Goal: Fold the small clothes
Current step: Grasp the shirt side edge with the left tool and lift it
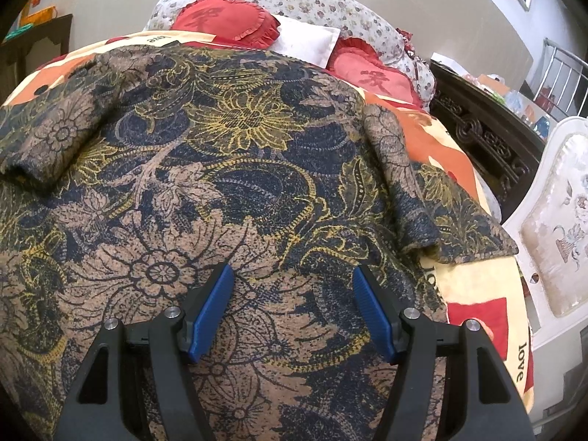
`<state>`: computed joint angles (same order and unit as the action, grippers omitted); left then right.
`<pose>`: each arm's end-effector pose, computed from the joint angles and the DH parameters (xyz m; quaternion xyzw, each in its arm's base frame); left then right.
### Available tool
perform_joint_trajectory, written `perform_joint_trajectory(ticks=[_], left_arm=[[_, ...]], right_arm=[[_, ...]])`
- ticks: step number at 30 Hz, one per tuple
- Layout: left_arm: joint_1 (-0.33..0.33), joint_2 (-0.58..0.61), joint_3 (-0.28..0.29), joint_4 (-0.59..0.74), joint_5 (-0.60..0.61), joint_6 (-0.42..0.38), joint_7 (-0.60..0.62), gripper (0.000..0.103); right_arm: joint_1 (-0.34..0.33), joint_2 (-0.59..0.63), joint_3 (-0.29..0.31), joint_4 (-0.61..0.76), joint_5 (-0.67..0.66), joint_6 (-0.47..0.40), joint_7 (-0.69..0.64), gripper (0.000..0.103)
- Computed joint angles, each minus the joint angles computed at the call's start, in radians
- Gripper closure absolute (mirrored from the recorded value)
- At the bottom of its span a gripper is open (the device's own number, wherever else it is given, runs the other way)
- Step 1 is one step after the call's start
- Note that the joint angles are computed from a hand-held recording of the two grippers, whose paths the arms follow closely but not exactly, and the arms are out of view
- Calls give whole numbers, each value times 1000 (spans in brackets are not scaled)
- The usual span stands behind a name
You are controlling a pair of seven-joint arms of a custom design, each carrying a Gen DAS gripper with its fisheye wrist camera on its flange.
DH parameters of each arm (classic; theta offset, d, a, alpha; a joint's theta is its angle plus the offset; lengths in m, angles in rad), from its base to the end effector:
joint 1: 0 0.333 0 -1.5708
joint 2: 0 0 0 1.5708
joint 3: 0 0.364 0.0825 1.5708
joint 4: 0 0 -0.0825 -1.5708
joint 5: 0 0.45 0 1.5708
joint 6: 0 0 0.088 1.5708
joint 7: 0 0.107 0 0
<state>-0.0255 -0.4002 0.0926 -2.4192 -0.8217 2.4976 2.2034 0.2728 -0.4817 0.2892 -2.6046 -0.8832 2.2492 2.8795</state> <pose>0.5007 0.0413 0.5225 -0.6497 0.6539 -0.3838 0.0539 0.3826 0.2151 0.4361 -0.5717 0.7123 -0.3979 0.0867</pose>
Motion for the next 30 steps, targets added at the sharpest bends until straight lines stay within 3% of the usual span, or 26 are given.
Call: perform_joint_trajectory(ticks=[2, 4, 7, 9, 15, 18, 22, 23, 24, 25, 27, 30], left_arm=[[21, 65, 81, 70, -91, -100, -4, 0], [57, 167, 152, 150, -215, -262, -51, 1], [108, 264, 170, 197, -335, -367, -144, 6], [135, 299, 156, 217, -364, -387, -162, 18], [193, 362, 75, 266, -434, -363, -181, 35], [224, 390, 35, 286, -463, -345, -156, 37], [253, 389, -30, 302, -396, -280, -127, 41], [256, 389, -43, 305, -371, -260, -132, 54], [254, 387, -56, 308, -311, -218, -151, 87], [253, 382, -65, 307, -241, -193, -180, 100], [248, 361, -77, 302, -126, -130, -221, 99], [241, 306, -71, 306, -116, -10, -151, 99]], right_arm=[[0, -1, -1, -1, -1, 2, 1, 35], [0, -2, 0, -2, -1, 1, 1, 35], [0, -1, -2, -2, -1, 6, 3, 35], [-1, -3, -4, -4, 0, 10, 3, 35], [-7, 2, -4, -3, -3, 22, 9, 35], [-7, 2, -3, -2, -3, 21, 9, 35], [-8, 4, -3, -1, -4, 20, 10, 35], [-7, 4, -2, 0, -4, 19, 10, 35], [-8, 6, -2, 1, -6, 19, 11, 35], [-7, 4, -4, -1, -4, 20, 10, 35], [-6, 2, -4, -3, -3, 23, 11, 35], [-7, 3, -3, -2, -3, 22, 11, 35]])
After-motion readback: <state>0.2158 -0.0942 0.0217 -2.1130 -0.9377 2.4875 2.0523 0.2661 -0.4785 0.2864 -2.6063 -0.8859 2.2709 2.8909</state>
